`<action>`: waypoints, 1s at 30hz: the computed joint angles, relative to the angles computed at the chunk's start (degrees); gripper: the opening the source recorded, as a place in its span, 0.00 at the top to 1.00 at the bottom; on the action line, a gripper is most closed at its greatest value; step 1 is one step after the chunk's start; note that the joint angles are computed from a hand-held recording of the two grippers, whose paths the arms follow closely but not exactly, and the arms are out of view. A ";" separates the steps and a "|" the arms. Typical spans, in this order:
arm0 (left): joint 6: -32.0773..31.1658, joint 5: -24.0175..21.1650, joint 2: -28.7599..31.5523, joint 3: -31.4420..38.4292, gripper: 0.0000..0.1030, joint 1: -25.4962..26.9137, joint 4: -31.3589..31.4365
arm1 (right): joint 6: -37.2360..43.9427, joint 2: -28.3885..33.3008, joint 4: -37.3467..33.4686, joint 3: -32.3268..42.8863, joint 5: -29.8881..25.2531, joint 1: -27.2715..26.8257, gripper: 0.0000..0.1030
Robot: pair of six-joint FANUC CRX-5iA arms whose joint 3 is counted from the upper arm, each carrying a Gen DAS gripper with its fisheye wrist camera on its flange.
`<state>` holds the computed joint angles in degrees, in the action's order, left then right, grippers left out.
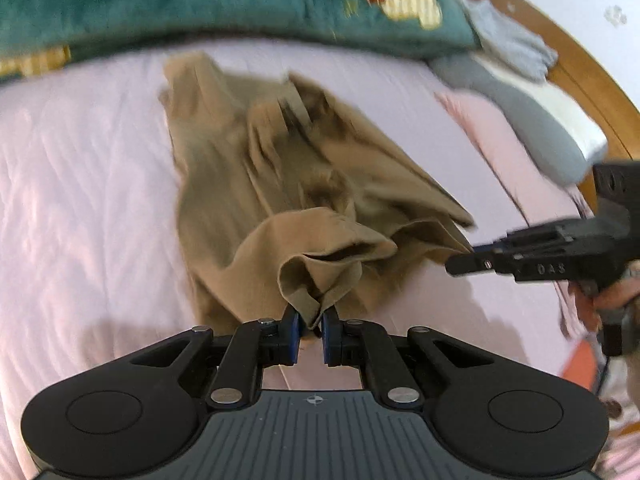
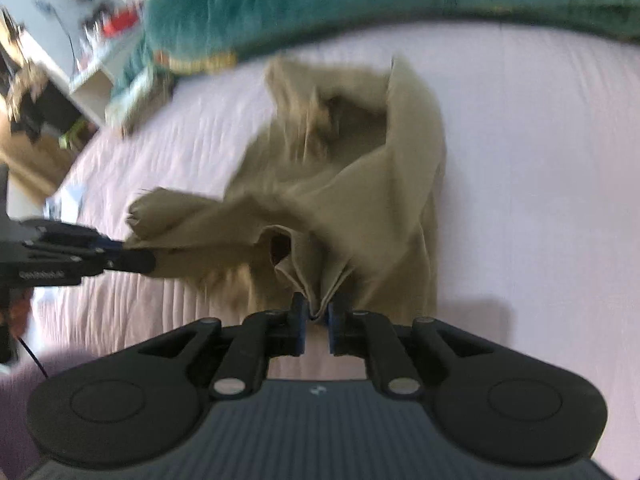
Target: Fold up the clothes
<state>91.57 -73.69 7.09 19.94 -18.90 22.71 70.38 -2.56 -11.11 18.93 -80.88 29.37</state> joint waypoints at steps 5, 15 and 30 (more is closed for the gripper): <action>2.44 -12.80 0.71 1.47 0.89 -1.27 2.55 | -4.89 -1.53 0.00 0.54 -5.40 0.70 0.81; 20.44 -16.32 -2.05 6.44 0.64 -3.11 -11.44 | -11.38 1.61 0.95 5.36 -18.38 1.98 0.63; 41.17 -22.57 12.14 19.90 0.47 -9.18 -20.15 | -18.68 7.67 8.18 1.91 -5.04 2.12 0.39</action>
